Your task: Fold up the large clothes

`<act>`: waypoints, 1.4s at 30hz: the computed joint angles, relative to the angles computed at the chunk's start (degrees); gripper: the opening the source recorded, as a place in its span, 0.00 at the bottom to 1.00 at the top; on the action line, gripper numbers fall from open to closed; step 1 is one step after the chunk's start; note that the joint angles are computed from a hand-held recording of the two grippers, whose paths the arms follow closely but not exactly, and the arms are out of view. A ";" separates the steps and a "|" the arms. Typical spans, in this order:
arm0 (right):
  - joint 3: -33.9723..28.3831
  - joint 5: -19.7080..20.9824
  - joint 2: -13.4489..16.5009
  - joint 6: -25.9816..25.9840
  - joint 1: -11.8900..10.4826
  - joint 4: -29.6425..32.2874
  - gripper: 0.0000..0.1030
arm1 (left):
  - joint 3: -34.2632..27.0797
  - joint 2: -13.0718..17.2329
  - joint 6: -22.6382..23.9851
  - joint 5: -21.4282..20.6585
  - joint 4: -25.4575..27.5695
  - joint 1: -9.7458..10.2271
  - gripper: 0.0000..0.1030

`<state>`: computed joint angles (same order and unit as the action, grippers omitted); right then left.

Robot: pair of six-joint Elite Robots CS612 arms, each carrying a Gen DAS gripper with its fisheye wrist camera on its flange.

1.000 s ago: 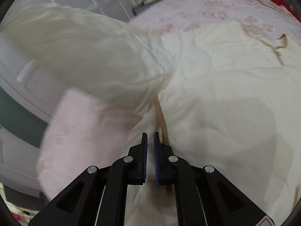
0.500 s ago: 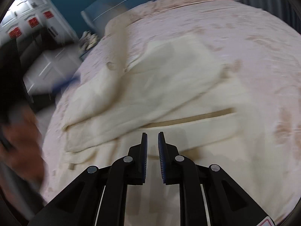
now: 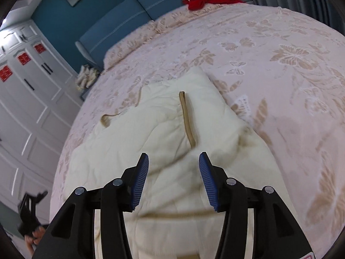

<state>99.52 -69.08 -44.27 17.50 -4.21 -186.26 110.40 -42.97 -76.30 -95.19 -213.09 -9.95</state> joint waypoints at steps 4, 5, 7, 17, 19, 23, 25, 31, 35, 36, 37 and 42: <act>-4.19 1.50 2.27 0.97 0.47 6.04 0.48 | -2.29 3.02 -5.85 -4.24 -2.15 1.43 0.63; -4.64 1.84 2.52 0.97 0.57 6.88 0.47 | -2.91 3.70 -6.97 -5.19 -2.57 1.71 0.60; -5.01 1.53 2.67 0.29 1.01 7.38 0.21 | -4.19 4.77 -8.59 -5.37 -3.30 1.91 0.58; -2.67 8.32 -2.21 -2.92 -1.31 -1.65 0.01 | -4.09 2.71 -5.72 -1.31 6.76 1.76 0.29; -3.15 4.74 -2.67 -8.75 -0.74 5.77 0.12 | -3.59 2.78 -6.48 -0.44 5.56 1.48 0.29; -4.31 0.65 -0.56 -9.73 0.36 10.43 0.49 | -3.41 3.11 -6.63 0.54 5.11 1.12 0.27; -5.42 -0.47 0.84 -9.12 0.86 10.92 0.56 | -3.27 2.79 -5.68 0.72 5.82 1.03 0.27; -9.59 3.38 4.00 -7.14 1.50 15.64 0.09 | -3.85 2.95 -6.59 -0.27 6.55 1.44 0.23; -6.32 11.45 0.88 -3.55 0.21 5.22 0.08 | -2.49 0.66 -2.68 1.83 7.36 1.27 0.07; -4.81 12.41 -0.55 -3.91 -0.29 2.34 0.07 | -1.59 -0.53 -0.49 3.20 6.63 1.03 0.06; -3.71 12.60 -1.47 -4.65 -0.60 0.54 0.07 | -1.06 -1.15 0.87 3.47 5.83 0.92 0.06; -2.52 0.15 -1.53 -16.03 0.78 9.51 0.07 | 0.96 -3.68 12.23 8.76 10.58 -1.76 0.06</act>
